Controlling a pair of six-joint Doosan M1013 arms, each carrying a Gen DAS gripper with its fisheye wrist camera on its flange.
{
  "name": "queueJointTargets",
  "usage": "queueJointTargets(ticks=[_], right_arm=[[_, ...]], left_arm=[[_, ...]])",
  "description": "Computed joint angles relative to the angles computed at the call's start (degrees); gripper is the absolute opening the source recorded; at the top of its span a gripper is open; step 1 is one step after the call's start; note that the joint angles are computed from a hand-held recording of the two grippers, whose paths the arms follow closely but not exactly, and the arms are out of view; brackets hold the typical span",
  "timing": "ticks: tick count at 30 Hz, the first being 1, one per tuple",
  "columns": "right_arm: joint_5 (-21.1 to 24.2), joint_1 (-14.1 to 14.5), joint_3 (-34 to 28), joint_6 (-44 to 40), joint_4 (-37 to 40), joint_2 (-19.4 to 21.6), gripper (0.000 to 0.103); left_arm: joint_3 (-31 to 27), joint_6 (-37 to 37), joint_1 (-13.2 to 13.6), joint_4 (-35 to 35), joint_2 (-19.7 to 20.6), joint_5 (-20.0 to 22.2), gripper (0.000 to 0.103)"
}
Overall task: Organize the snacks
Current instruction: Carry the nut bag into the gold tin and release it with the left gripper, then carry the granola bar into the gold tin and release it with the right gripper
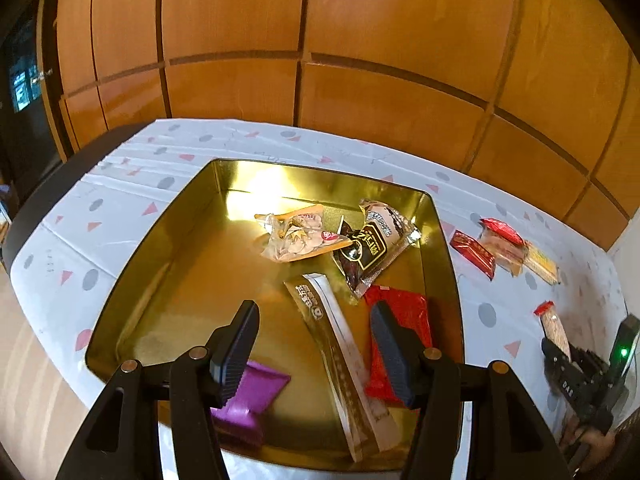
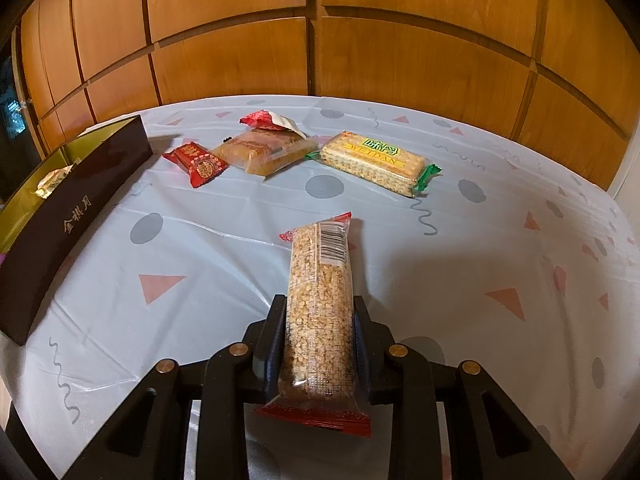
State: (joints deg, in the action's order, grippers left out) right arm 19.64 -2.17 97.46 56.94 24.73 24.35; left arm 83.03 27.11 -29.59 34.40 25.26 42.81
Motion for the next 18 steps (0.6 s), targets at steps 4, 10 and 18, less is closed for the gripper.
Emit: queueJointTargets(ticks=[4, 10, 18], right_arm=[[-0.2, 0.3, -0.1, 2.5, -2.8, 0.0, 0.030], [-0.1, 1.0, -0.3, 8.3, -9.1, -0.1, 0.030], [1.7, 1.8, -1.1, 16.5, -17.6, -0.1, 0.030]], left_arm=[[1.0, -0.5, -0.5, 1.6, -0.8, -0.2, 0.059], [2.0, -0.7, -0.7, 2.2, -1.4, -0.6, 0.059], [4.1, -2.5, -0.3, 3.0, -2.7, -1.7, 0.059]])
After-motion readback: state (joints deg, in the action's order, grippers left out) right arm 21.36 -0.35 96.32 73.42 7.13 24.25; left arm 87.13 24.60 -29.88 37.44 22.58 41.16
